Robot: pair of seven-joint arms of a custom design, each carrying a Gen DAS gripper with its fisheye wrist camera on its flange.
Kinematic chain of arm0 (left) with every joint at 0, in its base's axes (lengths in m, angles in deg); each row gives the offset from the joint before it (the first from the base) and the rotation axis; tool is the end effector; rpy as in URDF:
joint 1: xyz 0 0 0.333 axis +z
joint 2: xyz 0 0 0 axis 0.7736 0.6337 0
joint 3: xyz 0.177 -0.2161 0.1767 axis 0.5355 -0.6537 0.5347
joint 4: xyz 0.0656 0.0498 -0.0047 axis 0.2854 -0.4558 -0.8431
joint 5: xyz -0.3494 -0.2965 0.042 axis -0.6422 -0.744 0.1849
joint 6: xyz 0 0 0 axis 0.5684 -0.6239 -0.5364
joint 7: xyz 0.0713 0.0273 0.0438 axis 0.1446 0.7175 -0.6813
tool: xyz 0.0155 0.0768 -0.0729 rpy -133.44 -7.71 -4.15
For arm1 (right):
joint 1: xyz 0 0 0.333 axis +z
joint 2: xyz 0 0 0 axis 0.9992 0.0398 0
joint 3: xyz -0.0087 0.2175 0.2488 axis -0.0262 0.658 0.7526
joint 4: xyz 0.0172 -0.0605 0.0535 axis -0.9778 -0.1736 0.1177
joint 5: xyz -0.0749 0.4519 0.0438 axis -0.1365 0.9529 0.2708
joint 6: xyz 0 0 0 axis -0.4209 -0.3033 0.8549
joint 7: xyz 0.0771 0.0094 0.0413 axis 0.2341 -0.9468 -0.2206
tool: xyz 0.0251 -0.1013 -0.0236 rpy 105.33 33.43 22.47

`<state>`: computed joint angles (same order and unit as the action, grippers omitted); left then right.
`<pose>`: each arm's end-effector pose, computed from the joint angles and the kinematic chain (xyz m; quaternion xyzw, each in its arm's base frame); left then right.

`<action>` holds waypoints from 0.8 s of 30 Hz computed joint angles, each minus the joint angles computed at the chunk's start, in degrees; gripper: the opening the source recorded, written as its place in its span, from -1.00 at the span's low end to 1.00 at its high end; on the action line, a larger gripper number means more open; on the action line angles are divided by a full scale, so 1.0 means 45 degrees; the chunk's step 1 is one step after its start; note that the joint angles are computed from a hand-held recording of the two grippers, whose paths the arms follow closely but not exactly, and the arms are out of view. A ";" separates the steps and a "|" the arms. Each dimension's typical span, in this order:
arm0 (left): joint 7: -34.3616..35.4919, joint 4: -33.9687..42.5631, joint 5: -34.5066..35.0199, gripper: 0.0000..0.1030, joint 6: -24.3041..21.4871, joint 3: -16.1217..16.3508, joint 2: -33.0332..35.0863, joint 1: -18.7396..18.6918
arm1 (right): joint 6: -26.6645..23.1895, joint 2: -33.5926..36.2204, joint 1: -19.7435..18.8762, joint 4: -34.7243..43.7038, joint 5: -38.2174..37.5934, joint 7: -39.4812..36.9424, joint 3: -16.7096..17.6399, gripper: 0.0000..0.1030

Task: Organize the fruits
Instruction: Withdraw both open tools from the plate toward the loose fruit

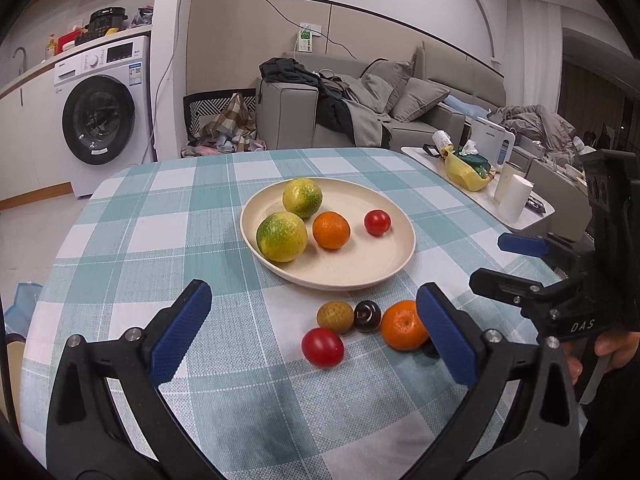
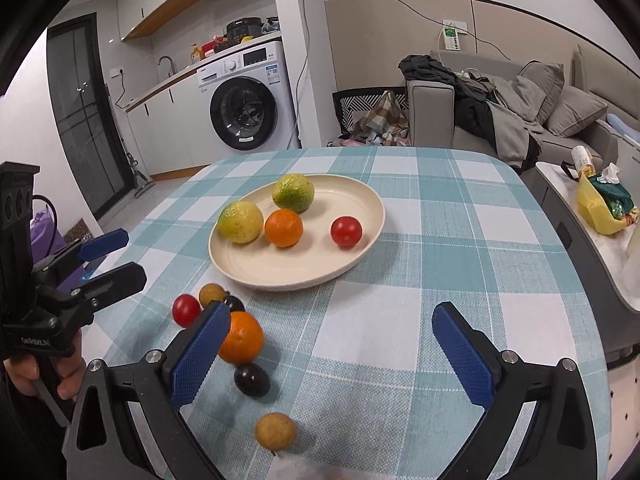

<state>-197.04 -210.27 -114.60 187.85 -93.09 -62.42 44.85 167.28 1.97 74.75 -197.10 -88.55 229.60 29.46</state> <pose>0.5526 -0.1107 0.3575 -0.3316 0.8148 -0.4604 0.1193 0.3716 0.1979 0.3673 -0.5478 0.7219 -0.2968 0.3013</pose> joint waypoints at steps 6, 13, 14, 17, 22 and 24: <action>0.0657 -0.0283 -0.0217 0.98 0.0230 -0.0074 -0.0175 -0.0124 | -0.0652 0.0086 0.0384 0.0101 -0.0299 0.0098 0.0095 1.00; 0.0804 -0.0398 -0.0392 0.98 0.0422 -0.0078 -0.0255 -0.0214 | -0.1023 0.0092 0.1039 0.0045 -0.0838 0.0501 -0.0461 1.00; 0.0818 -0.0417 -0.0404 0.98 0.0438 -0.0076 -0.0259 -0.0222 | -0.1052 0.0069 0.1092 0.0022 -0.0901 0.0602 -0.0519 1.00; 0.0776 -0.0424 -0.0356 0.98 0.0390 -0.0049 -0.0223 -0.0212 | -0.1119 0.0087 0.1311 -0.0037 -0.1010 0.0784 -0.0790 1.00; 0.0530 -0.0252 -0.0039 0.98 0.0372 -0.0070 0.0039 -0.0176 | -0.1240 0.0200 0.1622 -0.0079 -0.1192 0.0861 -0.1144 1.00; 0.0558 -0.0243 -0.0046 0.98 0.0397 -0.0087 0.0061 -0.0163 | -0.1268 0.0299 0.1782 -0.0083 -0.1213 0.0898 -0.1322 1.00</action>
<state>-194.53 -211.37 -114.81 189.64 -93.49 -62.14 44.12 161.57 3.32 82.77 -197.47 -94.01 233.64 23.51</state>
